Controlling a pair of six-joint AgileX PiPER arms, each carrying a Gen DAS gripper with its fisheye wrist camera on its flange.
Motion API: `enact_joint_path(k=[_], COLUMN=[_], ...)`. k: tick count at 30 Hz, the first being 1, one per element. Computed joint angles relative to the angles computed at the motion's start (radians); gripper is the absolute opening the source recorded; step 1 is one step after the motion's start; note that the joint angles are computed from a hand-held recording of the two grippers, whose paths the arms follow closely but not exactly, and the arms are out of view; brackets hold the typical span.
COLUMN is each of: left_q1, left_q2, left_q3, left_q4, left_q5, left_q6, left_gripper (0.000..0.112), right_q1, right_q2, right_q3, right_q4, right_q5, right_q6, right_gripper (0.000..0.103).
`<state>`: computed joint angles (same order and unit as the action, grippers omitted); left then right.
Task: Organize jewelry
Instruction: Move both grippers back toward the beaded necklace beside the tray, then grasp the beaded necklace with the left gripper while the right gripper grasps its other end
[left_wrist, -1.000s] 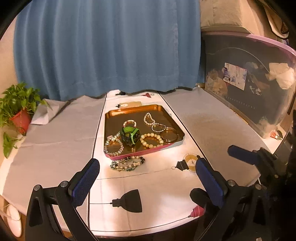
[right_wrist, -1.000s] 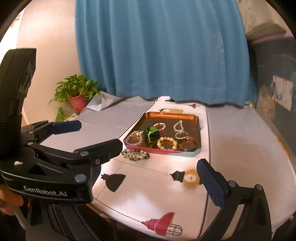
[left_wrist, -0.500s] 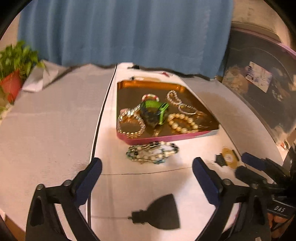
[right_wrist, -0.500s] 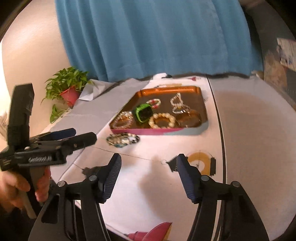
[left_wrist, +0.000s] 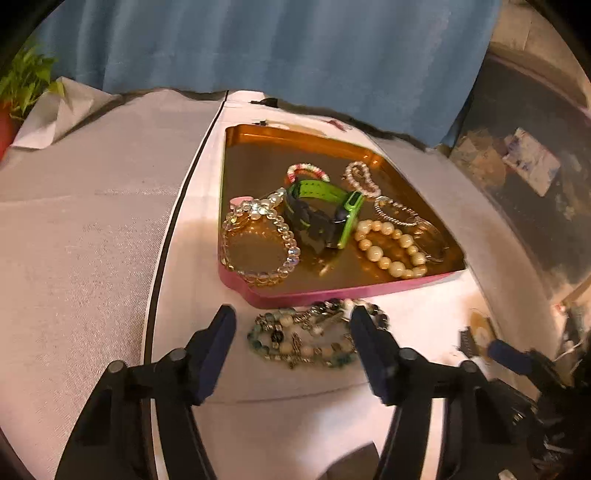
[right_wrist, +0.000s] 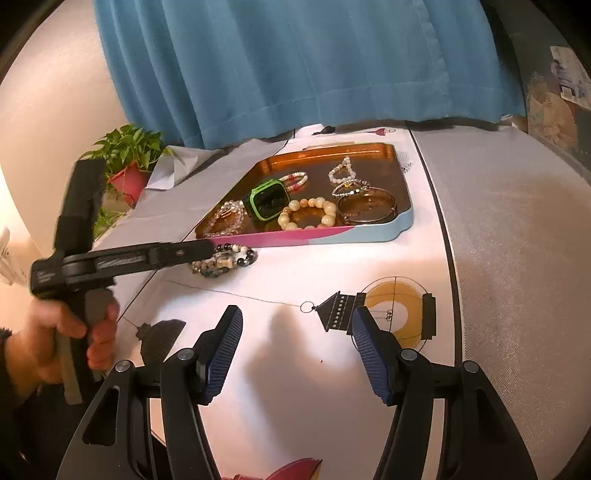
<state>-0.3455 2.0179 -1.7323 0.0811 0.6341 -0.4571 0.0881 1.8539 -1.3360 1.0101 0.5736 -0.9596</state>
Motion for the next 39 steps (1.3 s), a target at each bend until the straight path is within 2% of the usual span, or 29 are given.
enact_joint_path(k=[1, 3, 5, 9, 11, 14, 17, 20, 22, 24, 27, 30, 32, 35, 36, 37, 39], left_q1=[-0.013, -0.036, -0.054, -0.124, -0.161, -0.196, -0.174, -0.128, -0.111, -0.091, -0.097, -0.139, -0.141, -0.123, -0.131, -0.143, -0.176], left_q2=[0.011, 0.029, 0.033, 0.033, 0.029, -0.002, -0.056, -0.086, -0.096, -0.111, -0.119, -0.073, -0.072, -0.087, -0.088, -0.084, -0.055], left_q3=[-0.020, -0.057, -0.069, -0.076, -0.077, -0.029, 0.064, 0.126, 0.138, 0.157, 0.158, 0.082, 0.105, 0.135, 0.135, 0.126, 0.063], left_q4=[0.046, 0.080, 0.035, 0.006, -0.024, 0.053, 0.069, 0.014, -0.040, -0.153, -0.225, -0.069, -0.042, -0.085, -0.054, -0.013, 0.089], left_q5=[0.021, 0.062, 0.076, 0.099, 0.107, 0.078, 0.022, -0.014, -0.023, -0.048, -0.055, 0.025, -0.008, -0.036, -0.036, -0.024, 0.053], left_q6=[-0.042, -0.059, -0.001, 0.058, 0.080, -0.001, -0.086, -0.070, -0.032, 0.066, 0.159, 0.101, 0.088, 0.093, 0.071, 0.050, -0.007], left_gripper=[0.051, 0.030, 0.017, 0.010, 0.009, 0.009, 0.009, 0.011, 0.011, 0.011, 0.013, 0.014, 0.014, 0.010, 0.009, 0.009, 0.008], right_q1=[0.001, 0.002, -0.003, -0.029, -0.057, -0.103, -0.133, -0.128, -0.101, -0.075, -0.030, -0.004, 0.014, 0.082, 0.109, 0.132, 0.149], right_q2=[-0.002, -0.006, -0.009, -0.017, -0.015, 0.000, 0.021, 0.048, 0.063, 0.082, 0.102, 0.111, 0.123, 0.104, 0.099, 0.093, 0.082], right_q3=[0.002, 0.005, 0.006, 0.008, 0.004, -0.016, -0.040, -0.077, -0.104, -0.136, -0.169, -0.183, -0.203, -0.185, -0.177, -0.168, -0.147], right_q4=[-0.002, 0.002, 0.013, 0.038, 0.055, 0.065, 0.085, 0.074, 0.031, -0.020, -0.113, -0.163, -0.210, -0.387, -0.469, -0.547, -0.589], right_q5=[-0.002, -0.006, -0.003, 0.001, 0.019, 0.065, 0.113, 0.141, 0.126, 0.122, 0.096, 0.070, 0.080, -0.018, -0.054, -0.081, -0.112], right_q6=[-0.005, -0.017, -0.025, -0.030, -0.030, -0.009, 0.004, 0.028, 0.067, 0.113, 0.177, 0.228, 0.242, 0.318, 0.368, 0.415, 0.417], right_gripper=[0.062, 0.062, 0.062, 0.062, 0.062, 0.062, 0.061, 0.057, 0.055, 0.052, 0.046, 0.041, 0.039, 0.039, 0.039, 0.033, 0.012])
